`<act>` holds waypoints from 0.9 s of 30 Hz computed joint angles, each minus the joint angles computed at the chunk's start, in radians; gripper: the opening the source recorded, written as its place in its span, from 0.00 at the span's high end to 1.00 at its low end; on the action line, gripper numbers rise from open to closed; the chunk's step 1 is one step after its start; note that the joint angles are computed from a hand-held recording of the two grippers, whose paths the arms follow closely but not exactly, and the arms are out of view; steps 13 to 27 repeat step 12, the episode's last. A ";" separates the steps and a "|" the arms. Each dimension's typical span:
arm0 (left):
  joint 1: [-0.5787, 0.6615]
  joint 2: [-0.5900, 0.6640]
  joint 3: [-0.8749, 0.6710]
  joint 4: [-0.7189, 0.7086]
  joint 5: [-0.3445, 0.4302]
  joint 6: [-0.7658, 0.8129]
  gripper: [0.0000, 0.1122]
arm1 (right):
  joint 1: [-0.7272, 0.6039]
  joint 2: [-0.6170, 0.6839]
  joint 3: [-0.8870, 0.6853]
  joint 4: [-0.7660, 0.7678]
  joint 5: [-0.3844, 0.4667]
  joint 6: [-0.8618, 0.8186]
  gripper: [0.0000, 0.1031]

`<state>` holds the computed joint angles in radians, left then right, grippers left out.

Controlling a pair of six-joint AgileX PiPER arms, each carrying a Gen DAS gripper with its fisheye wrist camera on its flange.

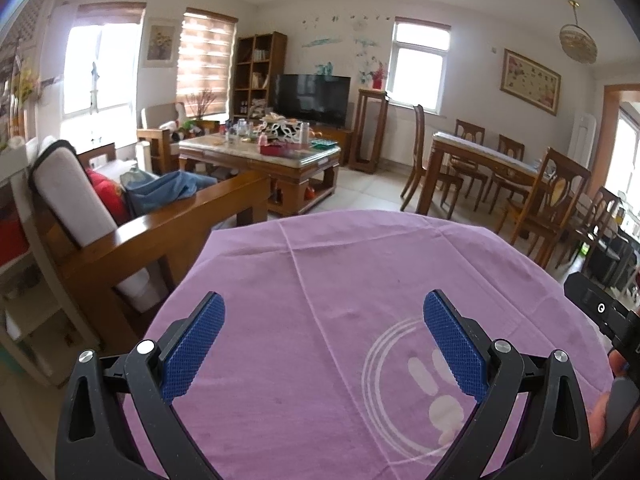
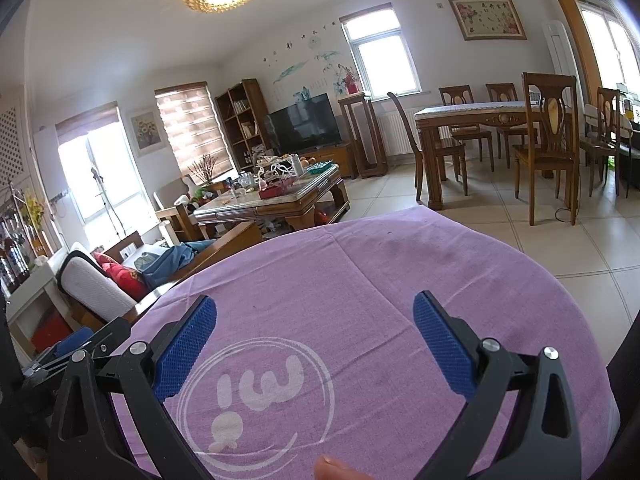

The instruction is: Collect trash

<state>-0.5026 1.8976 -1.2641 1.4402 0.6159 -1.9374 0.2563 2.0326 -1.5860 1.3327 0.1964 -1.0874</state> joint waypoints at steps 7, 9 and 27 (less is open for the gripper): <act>-0.014 0.004 0.000 0.014 0.028 -0.009 0.13 | 0.003 0.000 0.000 0.004 -0.004 -0.002 0.05; -0.021 0.003 0.000 0.014 0.037 -0.008 0.13 | 0.003 0.001 0.001 0.003 -0.004 0.000 0.05; -0.027 0.003 -0.001 0.019 0.047 -0.012 0.13 | 0.003 0.000 -0.002 -0.005 -0.004 0.007 0.05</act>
